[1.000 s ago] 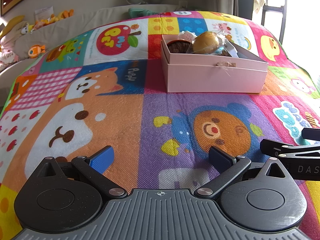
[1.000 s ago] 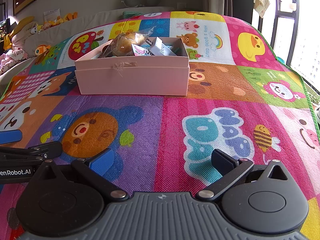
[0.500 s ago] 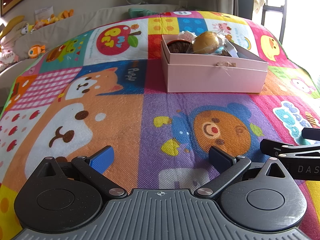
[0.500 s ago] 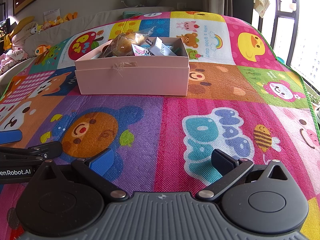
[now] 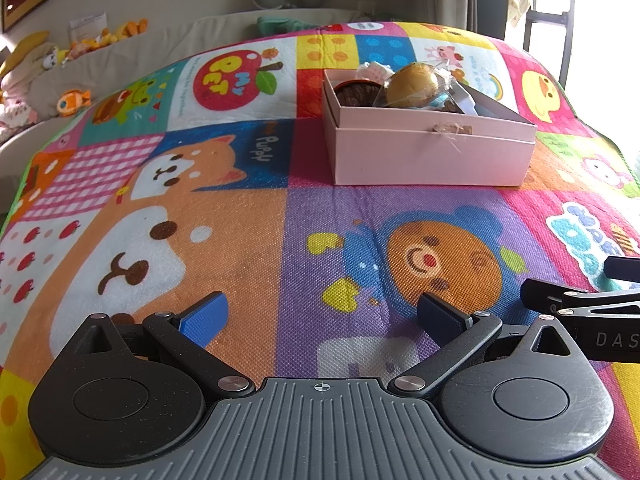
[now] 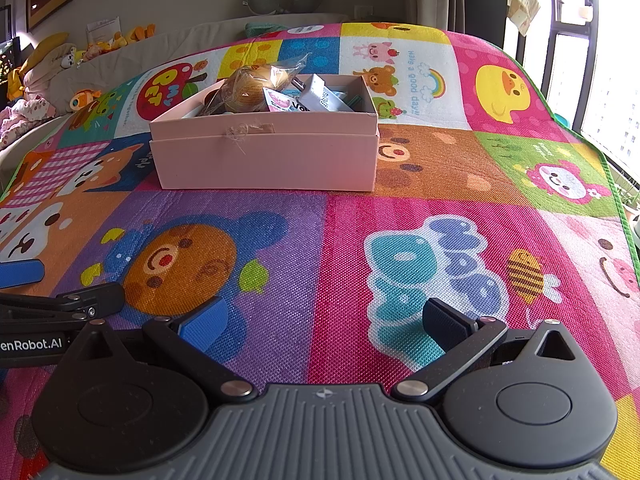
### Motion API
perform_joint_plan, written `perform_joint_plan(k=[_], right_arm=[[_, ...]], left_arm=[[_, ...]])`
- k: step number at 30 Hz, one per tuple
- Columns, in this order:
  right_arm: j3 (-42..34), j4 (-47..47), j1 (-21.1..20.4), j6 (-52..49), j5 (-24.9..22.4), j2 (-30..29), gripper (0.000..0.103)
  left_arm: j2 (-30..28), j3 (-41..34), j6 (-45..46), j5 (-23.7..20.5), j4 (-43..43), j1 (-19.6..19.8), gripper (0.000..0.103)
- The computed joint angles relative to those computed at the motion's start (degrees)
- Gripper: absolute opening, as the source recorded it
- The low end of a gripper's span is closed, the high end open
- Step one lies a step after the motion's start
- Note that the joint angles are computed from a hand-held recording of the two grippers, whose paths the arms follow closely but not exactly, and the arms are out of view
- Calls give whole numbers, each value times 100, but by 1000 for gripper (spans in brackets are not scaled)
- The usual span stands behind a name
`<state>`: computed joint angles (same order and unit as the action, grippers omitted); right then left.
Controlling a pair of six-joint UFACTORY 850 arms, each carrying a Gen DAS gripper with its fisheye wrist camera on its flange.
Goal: Organize objects
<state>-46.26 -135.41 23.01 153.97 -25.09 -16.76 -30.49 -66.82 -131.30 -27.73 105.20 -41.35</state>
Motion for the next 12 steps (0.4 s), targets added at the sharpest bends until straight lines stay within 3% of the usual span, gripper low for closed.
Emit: perform_joint_plan(k=[12], right_arm=[[-3,0,-1,0,0,-2,103]], left_arm=[[-4,-2,26,-10,-31,-3,103]])
